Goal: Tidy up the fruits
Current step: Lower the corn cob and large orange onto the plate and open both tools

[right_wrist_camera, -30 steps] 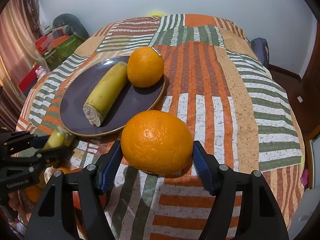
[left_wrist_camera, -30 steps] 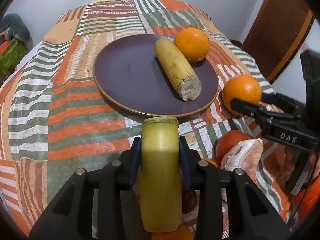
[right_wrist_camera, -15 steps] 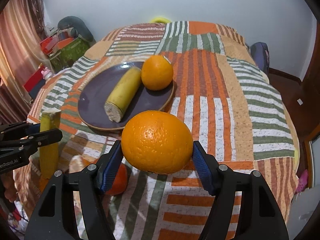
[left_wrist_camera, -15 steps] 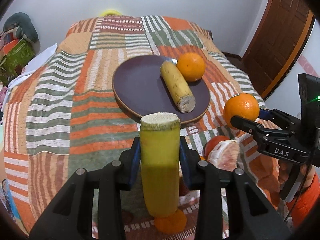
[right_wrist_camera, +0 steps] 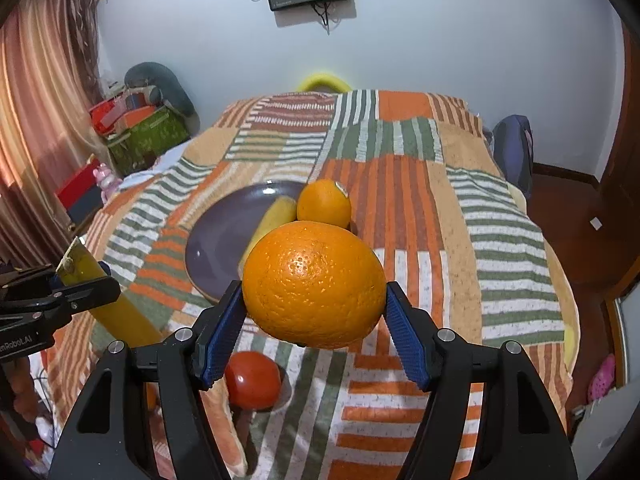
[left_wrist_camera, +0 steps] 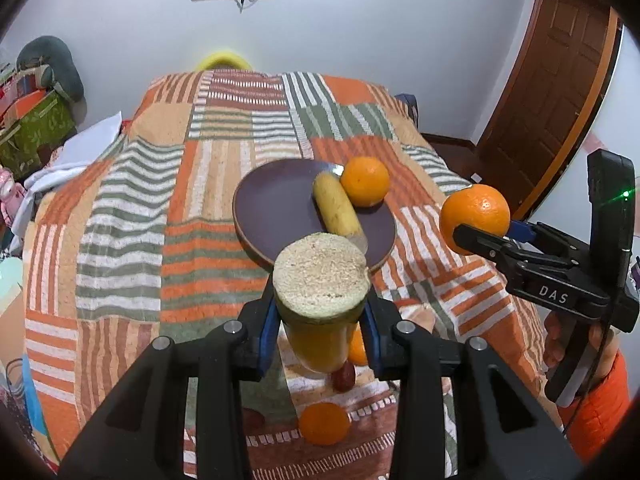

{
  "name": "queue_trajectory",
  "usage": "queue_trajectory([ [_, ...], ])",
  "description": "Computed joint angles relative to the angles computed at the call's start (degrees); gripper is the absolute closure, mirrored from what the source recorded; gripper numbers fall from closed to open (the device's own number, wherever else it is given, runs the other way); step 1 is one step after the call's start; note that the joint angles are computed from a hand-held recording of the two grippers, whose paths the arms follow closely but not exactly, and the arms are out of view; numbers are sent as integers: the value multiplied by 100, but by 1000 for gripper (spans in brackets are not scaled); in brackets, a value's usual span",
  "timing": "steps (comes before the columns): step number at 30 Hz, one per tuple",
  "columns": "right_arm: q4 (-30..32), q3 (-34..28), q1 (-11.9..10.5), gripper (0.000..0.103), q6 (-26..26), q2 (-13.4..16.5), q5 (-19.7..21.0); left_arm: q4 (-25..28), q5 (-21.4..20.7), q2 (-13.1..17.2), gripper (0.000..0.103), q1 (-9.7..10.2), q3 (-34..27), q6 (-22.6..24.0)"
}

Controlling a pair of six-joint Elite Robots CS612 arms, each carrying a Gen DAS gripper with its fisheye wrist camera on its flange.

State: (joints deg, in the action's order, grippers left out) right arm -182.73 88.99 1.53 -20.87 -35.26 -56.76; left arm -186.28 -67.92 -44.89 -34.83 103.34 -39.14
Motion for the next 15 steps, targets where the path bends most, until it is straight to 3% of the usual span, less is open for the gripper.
queue_trajectory([
  [15, -13, -370, 109, 38, 110, 211, 48, 1, -212, 228, 67, 243, -487, 163],
])
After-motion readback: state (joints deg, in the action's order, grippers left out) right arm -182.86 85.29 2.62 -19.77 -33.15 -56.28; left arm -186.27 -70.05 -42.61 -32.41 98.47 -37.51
